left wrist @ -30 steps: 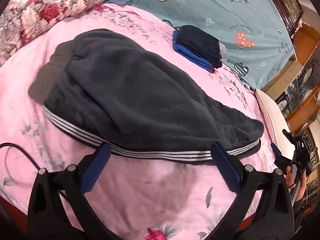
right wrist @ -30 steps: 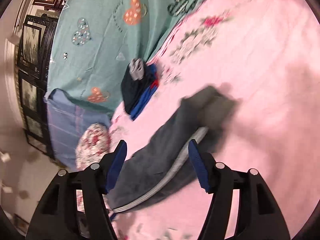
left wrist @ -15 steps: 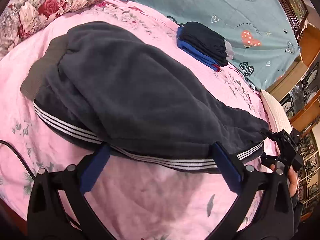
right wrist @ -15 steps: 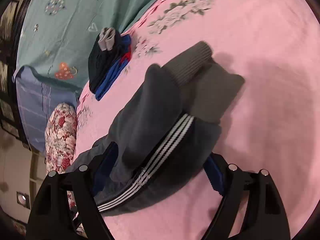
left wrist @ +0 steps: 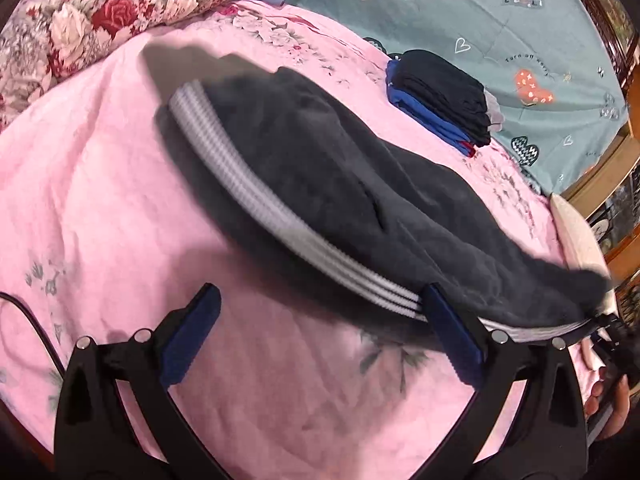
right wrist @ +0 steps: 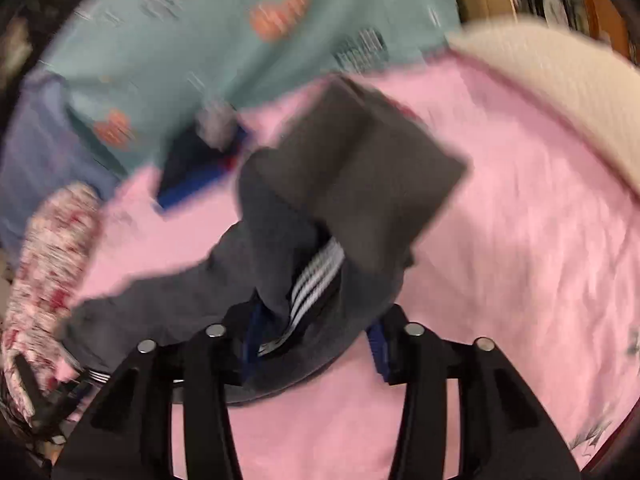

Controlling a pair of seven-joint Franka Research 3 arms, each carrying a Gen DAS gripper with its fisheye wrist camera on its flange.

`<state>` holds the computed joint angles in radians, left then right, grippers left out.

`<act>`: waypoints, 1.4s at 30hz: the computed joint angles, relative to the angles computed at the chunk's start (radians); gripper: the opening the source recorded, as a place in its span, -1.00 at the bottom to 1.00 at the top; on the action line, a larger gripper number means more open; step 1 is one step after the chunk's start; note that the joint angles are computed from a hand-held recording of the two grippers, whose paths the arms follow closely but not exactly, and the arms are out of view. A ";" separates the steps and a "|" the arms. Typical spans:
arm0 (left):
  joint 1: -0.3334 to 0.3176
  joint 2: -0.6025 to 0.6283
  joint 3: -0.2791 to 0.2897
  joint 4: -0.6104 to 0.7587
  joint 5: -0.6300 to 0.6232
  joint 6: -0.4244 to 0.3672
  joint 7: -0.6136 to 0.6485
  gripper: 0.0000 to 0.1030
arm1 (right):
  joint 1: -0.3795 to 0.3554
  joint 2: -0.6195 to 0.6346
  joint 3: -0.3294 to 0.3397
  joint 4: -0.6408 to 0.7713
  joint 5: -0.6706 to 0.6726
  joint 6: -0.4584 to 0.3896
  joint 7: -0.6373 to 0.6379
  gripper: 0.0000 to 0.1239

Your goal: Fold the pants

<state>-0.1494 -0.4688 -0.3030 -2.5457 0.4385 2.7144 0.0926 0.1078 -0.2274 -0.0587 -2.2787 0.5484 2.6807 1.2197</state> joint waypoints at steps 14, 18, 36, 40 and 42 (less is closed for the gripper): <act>0.071 -0.008 0.023 -0.012 -0.034 -0.003 -0.010 0.96 | 0.071 -0.028 -0.107 -0.081 0.700 0.081 -0.532 0.36; 0.104 0.046 0.010 0.036 0.012 -0.025 -0.065 0.92 | 0.039 -0.017 -0.081 -0.070 0.703 0.061 -0.528 0.36; 0.071 -0.088 0.033 0.036 0.088 -0.241 -0.119 0.16 | -0.006 -0.004 -0.067 -0.061 0.689 -0.029 -0.504 0.36; 0.049 -0.178 -0.057 0.063 0.147 -0.249 -0.106 0.54 | -0.014 -0.001 -0.067 -0.054 0.666 -0.069 -0.490 0.42; 0.042 -0.140 -0.097 0.117 0.208 -0.214 -0.083 0.64 | -0.017 0.009 -0.058 -0.045 0.633 -0.074 -0.461 0.49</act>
